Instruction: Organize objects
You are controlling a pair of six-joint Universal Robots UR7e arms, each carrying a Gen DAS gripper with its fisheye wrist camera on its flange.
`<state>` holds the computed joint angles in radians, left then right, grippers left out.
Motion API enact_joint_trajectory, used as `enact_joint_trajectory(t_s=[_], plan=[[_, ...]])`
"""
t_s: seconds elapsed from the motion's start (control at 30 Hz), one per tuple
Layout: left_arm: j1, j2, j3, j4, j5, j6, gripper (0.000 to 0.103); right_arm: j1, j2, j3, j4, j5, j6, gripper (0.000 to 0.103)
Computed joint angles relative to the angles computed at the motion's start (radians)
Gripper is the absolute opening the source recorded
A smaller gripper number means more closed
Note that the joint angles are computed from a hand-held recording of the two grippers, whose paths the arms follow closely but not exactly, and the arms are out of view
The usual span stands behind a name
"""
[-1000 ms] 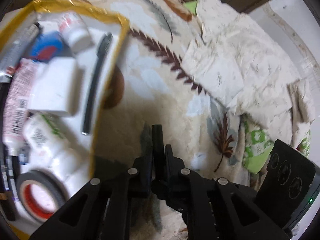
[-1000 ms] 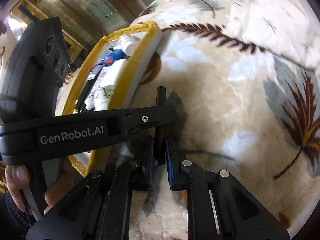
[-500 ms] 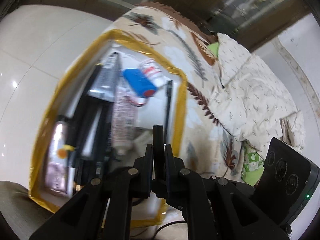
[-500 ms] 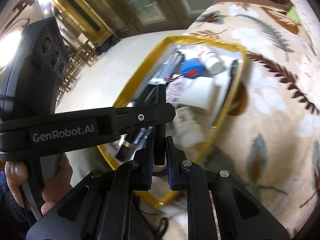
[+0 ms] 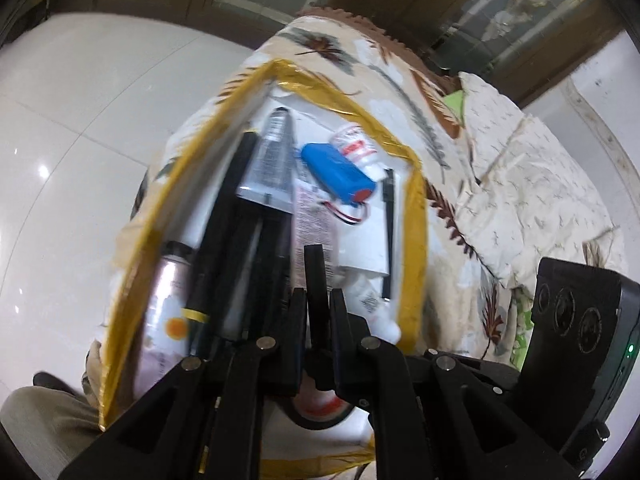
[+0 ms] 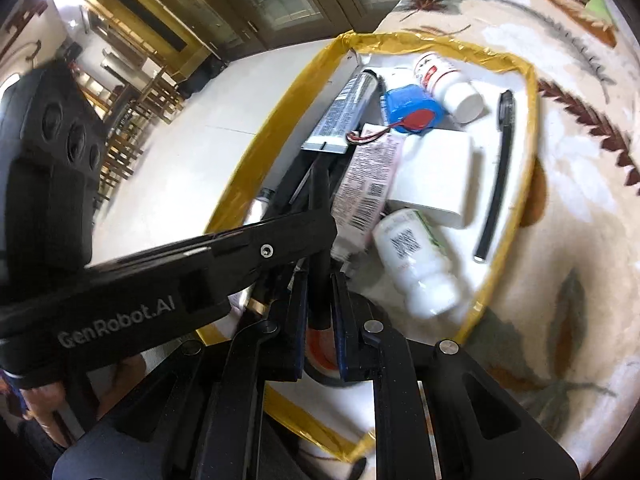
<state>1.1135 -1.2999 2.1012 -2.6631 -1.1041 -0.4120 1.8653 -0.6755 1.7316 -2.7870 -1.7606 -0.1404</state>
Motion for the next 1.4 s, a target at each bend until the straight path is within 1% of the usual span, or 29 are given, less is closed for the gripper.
enact_joint_trajectory(t_s=[0.13,0.27,0.37,0.4,0.43,0.47,0.5,0.53,0.57,0.63,0.67,0.7,0.77,0.8,0.83,0.87,0.9,0.93,0.97,1.0,1.07,1.13,1.17,1.2,1.23,1.27,1.3,1.33,1.4], plan=[[0.032,0.0,-0.013,0.02,-0.024,-0.03,0.01,0.009,0.031,-0.034,0.02,-0.011,0.011,0.011],[0.026,0.008,-0.013,0.02,0.001,-0.042,0.01,0.004,0.044,-0.046,0.029,-0.006,0.027,0.011],[0.023,0.006,-0.013,0.042,0.01,-0.072,0.011,-0.018,0.04,-0.046,0.049,0.027,0.05,0.011],[0.019,0.004,-0.012,0.049,0.021,-0.075,0.015,-0.02,0.035,-0.041,0.045,0.032,0.051,0.011],[0.006,0.001,-0.01,0.071,0.053,-0.089,0.017,-0.021,0.03,-0.037,0.043,0.036,0.049,0.012],[-0.008,-0.004,-0.007,0.09,0.091,-0.107,0.022,-0.023,0.022,-0.03,0.04,0.049,0.037,0.012],[-0.026,-0.01,0.001,0.097,0.139,-0.119,0.027,-0.022,0.013,-0.022,0.033,0.056,0.017,0.015],[-0.052,-0.017,0.013,0.105,0.201,-0.125,0.029,-0.018,0.009,-0.016,0.026,0.04,0.005,0.021],[-0.079,-0.024,0.023,0.12,0.263,-0.128,0.029,-0.012,0.002,-0.009,0.017,0.014,-0.009,0.022],[-0.126,-0.041,0.039,0.144,0.353,-0.124,0.029,-0.01,-0.022,0.017,-0.012,-0.013,-0.038,0.022],[-0.151,-0.049,0.049,0.149,0.398,-0.119,0.032,-0.01,-0.035,0.027,-0.017,-0.027,-0.048,0.022],[-0.173,-0.056,0.053,0.173,0.439,-0.125,0.042,-0.006,-0.052,0.04,-0.034,-0.054,-0.067,0.022],[-0.216,-0.069,0.061,0.222,0.512,-0.142,0.051,0.015,-0.081,0.062,-0.086,-0.139,-0.1,0.022],[-0.238,-0.075,0.075,0.207,0.544,-0.125,0.053,0.027,-0.095,0.07,-0.132,-0.18,-0.127,0.022],[-0.256,-0.081,0.083,0.206,0.569,-0.118,0.054,0.037,-0.103,0.073,-0.162,-0.195,-0.139,0.025],[-0.276,-0.087,0.091,0.214,0.587,-0.121,0.059,0.044,-0.11,0.067,-0.18,-0.199,-0.145,0.029],[-0.289,-0.093,0.099,0.208,0.592,-0.112,0.065,0.047,-0.113,0.056,-0.185,-0.191,-0.136,0.038],[-0.298,-0.1,0.107,0.199,0.592,-0.105,0.067,0.044,-0.114,0.036,-0.195,-0.157,-0.121,0.044],[-0.306,-0.105,0.118,0.176,0.592,-0.102,0.068,0.045,-0.105,0.017,-0.227,-0.125,-0.111,0.047],[-0.311,-0.11,0.124,0.17,0.59,-0.103,0.068,0.049,-0.082,-0.014,-0.242,-0.11,-0.103,0.053],[-0.311,-0.12,0.132,0.16,0.569,-0.105,0.068,0.054,-0.029,-0.054,-0.272,-0.072,-0.071,0.054],[-0.308,-0.117,0.136,0.164,0.57,-0.121,0.068,0.061,0.012,-0.079,-0.243,-0.057,-0.036,0.054],[-0.306,-0.113,0.128,0.224,0.576,-0.145,0.068,0.061,0.024,-0.073,-0.233,-0.06,-0.021,0.054],[-0.308,-0.098,0.119,0.303,0.603,-0.185,0.073,0.061,0.034,-0.061,-0.213,-0.072,0.008,0.054],[-0.303,-0.075,0.101,0.394,0.624,-0.223,0.075,0.044,0.031,-0.033,-0.209,-0.046,0.065,0.054],[-0.299,-0.059,0.09,0.444,0.623,-0.246,0.075,0.021,0.022,-0.007,-0.198,-0.019,0.114,0.054],[-0.296,-0.048,0.088,0.452,0.611,-0.243,0.075,0.007,0.014,0.016,-0.19,-0.024,0.15,0.054],[-0.299,-0.041,0.094,0.429,0.602,-0.226,0.075,-0.005,0.003,0.042,-0.199,-0.038,0.163,0.054],[-0.298,-0.027,0.091,0.421,0.605,-0.225,0.075,-0.018,-0.016,0.082,-0.244,-0.046,0.128,0.053]])
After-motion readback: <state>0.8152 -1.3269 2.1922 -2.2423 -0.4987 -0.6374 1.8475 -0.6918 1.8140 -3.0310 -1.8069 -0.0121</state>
